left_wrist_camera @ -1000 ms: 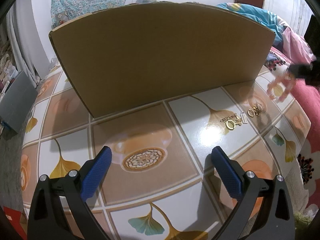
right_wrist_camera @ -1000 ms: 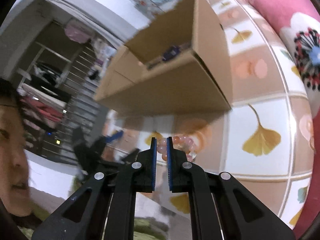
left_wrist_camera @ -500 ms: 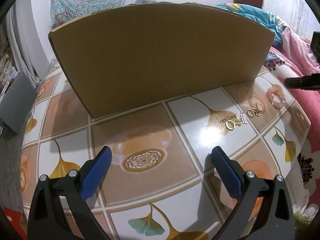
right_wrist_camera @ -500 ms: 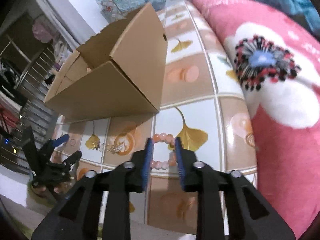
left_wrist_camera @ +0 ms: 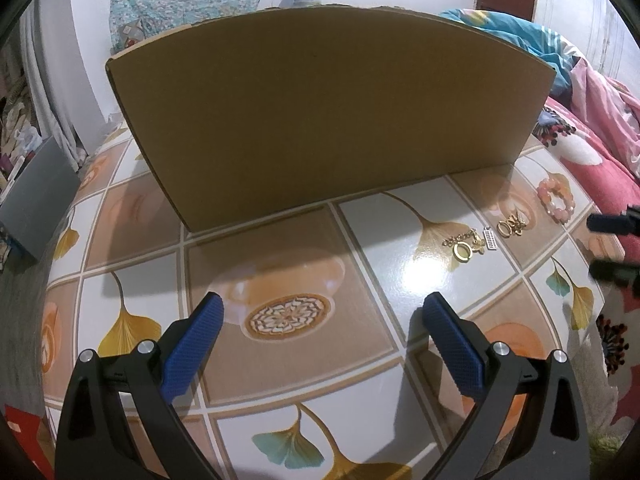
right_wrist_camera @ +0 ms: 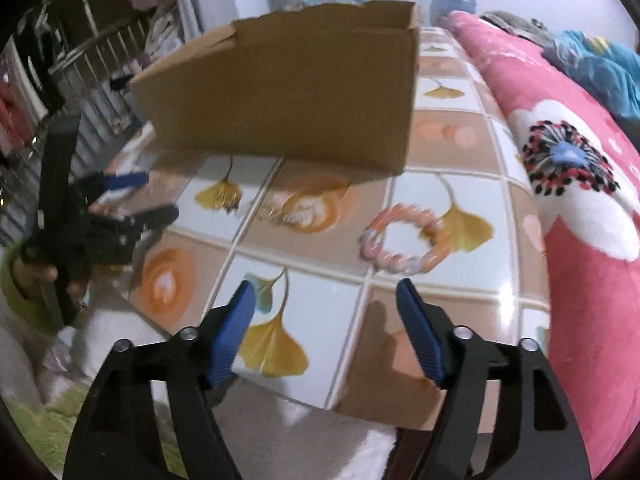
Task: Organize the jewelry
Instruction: 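Reach the left tool to the gold ring keychain and close on it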
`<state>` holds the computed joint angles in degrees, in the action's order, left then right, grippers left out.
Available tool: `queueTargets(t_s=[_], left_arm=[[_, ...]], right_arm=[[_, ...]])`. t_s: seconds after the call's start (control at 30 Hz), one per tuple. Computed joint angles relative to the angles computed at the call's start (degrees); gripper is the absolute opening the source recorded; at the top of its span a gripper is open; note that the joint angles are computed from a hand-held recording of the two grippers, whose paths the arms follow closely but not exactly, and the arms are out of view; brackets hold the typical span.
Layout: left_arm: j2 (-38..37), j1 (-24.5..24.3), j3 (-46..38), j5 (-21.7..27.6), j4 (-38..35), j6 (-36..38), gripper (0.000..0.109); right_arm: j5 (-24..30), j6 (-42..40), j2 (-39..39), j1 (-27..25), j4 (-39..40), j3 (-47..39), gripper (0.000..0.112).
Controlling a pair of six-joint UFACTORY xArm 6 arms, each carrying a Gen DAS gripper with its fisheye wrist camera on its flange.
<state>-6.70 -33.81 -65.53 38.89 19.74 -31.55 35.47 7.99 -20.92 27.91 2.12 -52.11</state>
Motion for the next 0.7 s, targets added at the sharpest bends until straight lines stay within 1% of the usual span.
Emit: queueTargets(t_s=[0.07,0.1,0.17,0.2,0.23,0.27,0.37,0.53,0.7], left_arm=[[0.0,0.0,-0.1,0.1,-0.1,0.1,0.098],[0.1,0.0,-0.2,0.2,-0.3,0.3,0.098],[0.1,0.0,-0.4,0.6,-0.6,0.6,0.098],[0.3,0.1,-0.6,0.8,-0.8,0.8,0.098],[0.3,0.1,-0.7,0.9,-0.9,0.8,0.098],[0.4,0.0,-0.8,0.9,-0.9,0.8,0.098],[0.6,0.0,-1.1,1.2,-0.9,0.6,0.098],[0.9,-0.1,-1.5,1.7,-1.1,0.6,0.098],[0.9,0.0,-1.5,1.6,-1.1,0.7,0.098]], right_arm=[[-0.4,1.3,0.1,0.7,-1.1,0.8,0.085],[-0.3,2.8,0.5,1.1,-3.1,0.7,0.088],[1.4,9.0,1.5,2.3,-12.3,0.1,0.095],[2.0,11.3,1.9,2.9,-16.2,-0.2,0.095],[1.4,11.6,1.9,3.2,-17.6,0.0,0.095],[1.7,11.2,2.0,3.3,-17.5,-0.3,0.095],[3.1,8.0,3.2,2.2,-12.4,-1.8,0.095],[7.8,4.8,5.6,1.4,-9.7,-5.8,0.095],[8.1,1.8,6.9,0.6,-7.9,-6.9,0.095]])
